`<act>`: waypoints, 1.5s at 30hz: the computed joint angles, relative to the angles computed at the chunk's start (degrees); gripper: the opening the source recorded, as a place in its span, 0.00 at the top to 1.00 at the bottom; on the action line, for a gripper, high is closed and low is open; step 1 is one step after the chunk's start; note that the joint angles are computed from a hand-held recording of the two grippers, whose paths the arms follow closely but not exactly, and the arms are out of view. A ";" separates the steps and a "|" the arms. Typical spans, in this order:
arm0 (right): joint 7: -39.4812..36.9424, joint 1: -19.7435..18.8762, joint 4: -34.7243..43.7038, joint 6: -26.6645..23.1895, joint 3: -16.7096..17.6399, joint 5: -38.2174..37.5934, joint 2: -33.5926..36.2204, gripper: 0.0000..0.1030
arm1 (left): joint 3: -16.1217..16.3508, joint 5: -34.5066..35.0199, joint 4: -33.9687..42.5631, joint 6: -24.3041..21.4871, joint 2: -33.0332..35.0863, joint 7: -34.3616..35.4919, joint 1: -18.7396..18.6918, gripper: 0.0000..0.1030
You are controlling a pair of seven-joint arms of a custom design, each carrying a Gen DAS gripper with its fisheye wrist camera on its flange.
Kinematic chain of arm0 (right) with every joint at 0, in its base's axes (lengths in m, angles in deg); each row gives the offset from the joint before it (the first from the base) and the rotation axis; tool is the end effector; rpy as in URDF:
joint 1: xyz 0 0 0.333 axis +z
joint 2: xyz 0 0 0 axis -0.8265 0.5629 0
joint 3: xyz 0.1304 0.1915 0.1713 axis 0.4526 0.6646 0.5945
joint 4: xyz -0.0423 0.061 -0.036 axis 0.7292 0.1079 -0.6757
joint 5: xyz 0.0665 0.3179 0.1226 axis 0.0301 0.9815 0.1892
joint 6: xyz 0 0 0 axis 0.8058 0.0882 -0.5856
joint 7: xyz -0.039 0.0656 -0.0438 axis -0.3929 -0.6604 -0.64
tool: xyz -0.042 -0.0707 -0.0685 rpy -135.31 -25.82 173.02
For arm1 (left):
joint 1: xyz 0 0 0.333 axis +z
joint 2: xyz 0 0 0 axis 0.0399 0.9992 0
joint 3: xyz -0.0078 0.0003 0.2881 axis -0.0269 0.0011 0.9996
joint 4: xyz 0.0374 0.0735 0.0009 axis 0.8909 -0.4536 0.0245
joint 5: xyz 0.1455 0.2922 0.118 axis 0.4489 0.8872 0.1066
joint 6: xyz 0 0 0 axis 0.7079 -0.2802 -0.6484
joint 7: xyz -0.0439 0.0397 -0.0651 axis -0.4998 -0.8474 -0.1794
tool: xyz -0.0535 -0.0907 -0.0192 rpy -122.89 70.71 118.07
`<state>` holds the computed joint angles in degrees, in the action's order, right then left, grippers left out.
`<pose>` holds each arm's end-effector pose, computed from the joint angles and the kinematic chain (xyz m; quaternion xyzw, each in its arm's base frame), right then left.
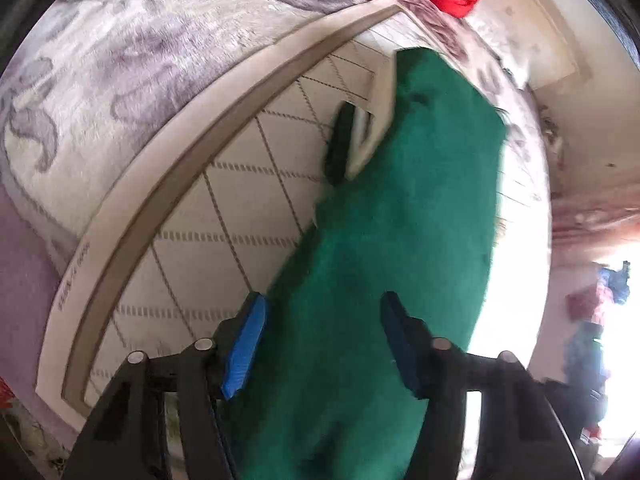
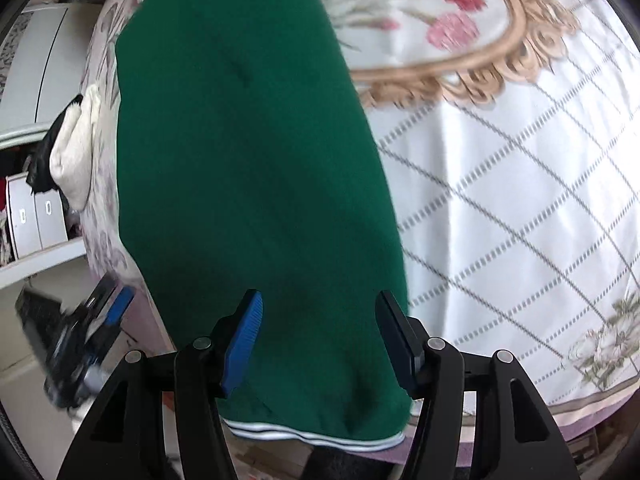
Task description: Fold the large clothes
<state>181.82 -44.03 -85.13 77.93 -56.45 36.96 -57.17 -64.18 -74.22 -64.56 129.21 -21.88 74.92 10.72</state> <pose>0.4638 0.1314 0.4204 -0.5644 0.7928 0.2127 0.0874 0.3841 0.0572 0.4108 0.8018 -0.5524 0.2191 0.0627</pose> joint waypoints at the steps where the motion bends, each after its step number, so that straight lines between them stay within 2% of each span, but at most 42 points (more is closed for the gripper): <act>1: 0.34 0.07 1.82 -0.28 0.12 -0.74 1.72 0.41 | -0.50 -1.20 -0.83 2.01 -0.39 -0.03 -0.60 1.00; 4: 2.43 0.15 6.92 -1.82 0.88 -4.44 5.50 0.41 | -0.06 -1.92 -6.38 3.60 -8.84 0.12 -0.15 1.00; 5: 3.70 0.43 7.93 -2.83 1.38 -5.25 5.55 0.41 | -0.73 0.09 -7.31 1.75 -10.79 -1.43 1.42 1.00; 6: 4.47 0.64 8.04 -2.97 1.71 -5.95 5.92 0.41 | 0.60 0.85 -8.28 0.68 -10.74 -1.82 1.69 1.00; 8: 6.41 0.95 9.66 -4.63 2.17 -7.56 6.87 0.41 | 1.69 1.76 -8.64 -2.26 -7.10 -4.52 3.48 1.00; 11: 8.59 1.67 11.35 -4.86 3.00 -8.41 9.01 0.41 | 6.03 -1.45 -7.29 -7.13 -4.70 -2.68 5.43 1.00; 14: 10.46 2.31 16.35 -4.20 3.86 -7.82 12.12 0.41 | 5.96 -2.76 -0.94 -9.42 -1.10 -1.88 6.39 1.00; 17: 10.39 2.95 24.01 -4.66 4.75 -9.39 16.34 0.41 | 4.38 -4.33 8.61 -7.81 6.14 -0.64 5.41 0.96; 18: 10.59 3.16 26.98 -5.12 4.98 -10.22 18.01 0.41 | 4.03 -4.88 11.76 -7.26 9.06 0.29 5.06 0.85; 19: 10.79 3.26 29.43 -5.36 5.18 -10.65 19.54 0.41 | 3.33 -5.45 15.21 -6.29 12.38 0.82 4.59 0.57; 20: 11.35 3.36 31.34 -5.50 5.36 -10.92 20.70 0.41 | 2.55 -6.25 19.97 -5.23 16.56 1.35 4.03 0.41; 21: 12.09 3.43 33.23 -5.52 5.46 -11.19 21.91 0.41 | 2.03 -8.16 23.39 -4.32 19.83 2.96 3.69 0.30; 23: 13.93 3.57 38.33 -4.80 5.44 -12.17 26.05 0.41 | 0.78 -10.87 31.71 -3.19 27.63 5.31 2.96 0.30; 24: 15.14 3.77 42.07 -4.33 5.23 -13.37 28.94 0.41 | -0.59 -11.39 36.71 -4.18 32.15 5.85 3.57 0.30; 25: 16.06 3.98 44.58 -3.90 5.14 -14.56 30.99 0.41 | -3.96 -11.09 41.72 -3.06 36.94 5.52 5.17 0.30; 26: 16.96 4.23 47.18 -3.40 4.85 -16.11 33.22 0.41 | -5.33 -9.92 46.72 -4.68 41.03 4.56 5.53 0.30; 28: 19.32 4.55 52.33 -2.56 4.22 -18.76 37.37 0.41 | -4.80 -7.54 54.02 -6.34 46.97 3.04 3.19 0.30; 29: 20.04 4.28 53.64 -2.34 4.14 -19.37 38.52 0.41 | -5.62 -6.01 58.10 -7.47 50.40 2.20 2.93 0.30; 30: 20.97 4.02 54.78 -1.89 4.12 -19.67 39.70 0.41 | -8.40 -3.06 61.05 -7.86 53.16 0.58 4.34 0.33; 31: 21.44 3.56 55.09 -1.39 4.22 -19.70 40.32 0.41 | -9.19 -2.72 62.00 -7.74 54.25 0.93 4.28 0.51; 32: 21.63 2.87 54.45 -0.35 4.39 -19.37 40.68 0.41 | -7.97 -4.37 60.94 -7.62 53.62 2.68 3.10 0.69; 33: 21.34 1.93 53.92 0.01 4.65 -18.84 40.66 0.41 | -8.76 -4.43 59.03 -6.28 52.59 3.89 3.49 0.83; 34: 21.38 1.35 53.27 0.64 4.94 -18.29 40.67 0.41 | -9.20 -5.83 55.11 -2.53 49.88 5.60 3.74 0.86; 36: 19.86 -0.11 51.30 1.45 5.24 -17.69 39.90 0.41 | -10.05 -11.00 48.66 1.25 44.28 10.09 5.65 0.87; 37: 19.44 -0.36 50.87 1.68 5.40 -17.56 39.59 0.41 | -9.48 -11.66 47.33 1.20 42.75 10.15 5.90 0.87; 38: 18.77 -0.76 49.46 2.15 5.48 -17.38 38.60 0.41 | -9.07 -12.57 47.69 0.50 43.21 10.17 6.17 0.87; 41: 17.95 -1.27 46.66 2.94 5.66 -16.95 36.84 0.41 | -7.01 -8.84 51.72 -2.96 48.84 4.46 5.86 0.87; 44: 17.06 -2.40 41.12 3.30 5.42 -15.66 32.69 0.41 | -8.12 -11.30 54.16 -7.33 50.49 3.73 8.37 0.84; 45: 16.46 -2.86 39.03 3.82 5.52 -14.80 31.17 0.41 | -8.34 -11.35 54.29 -8.61 49.57 4.19 8.76 0.80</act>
<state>198.28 -46.89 -46.10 81.74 -50.93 22.16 -26.00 -72.53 -85.56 -10.27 120.60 27.69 79.11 19.48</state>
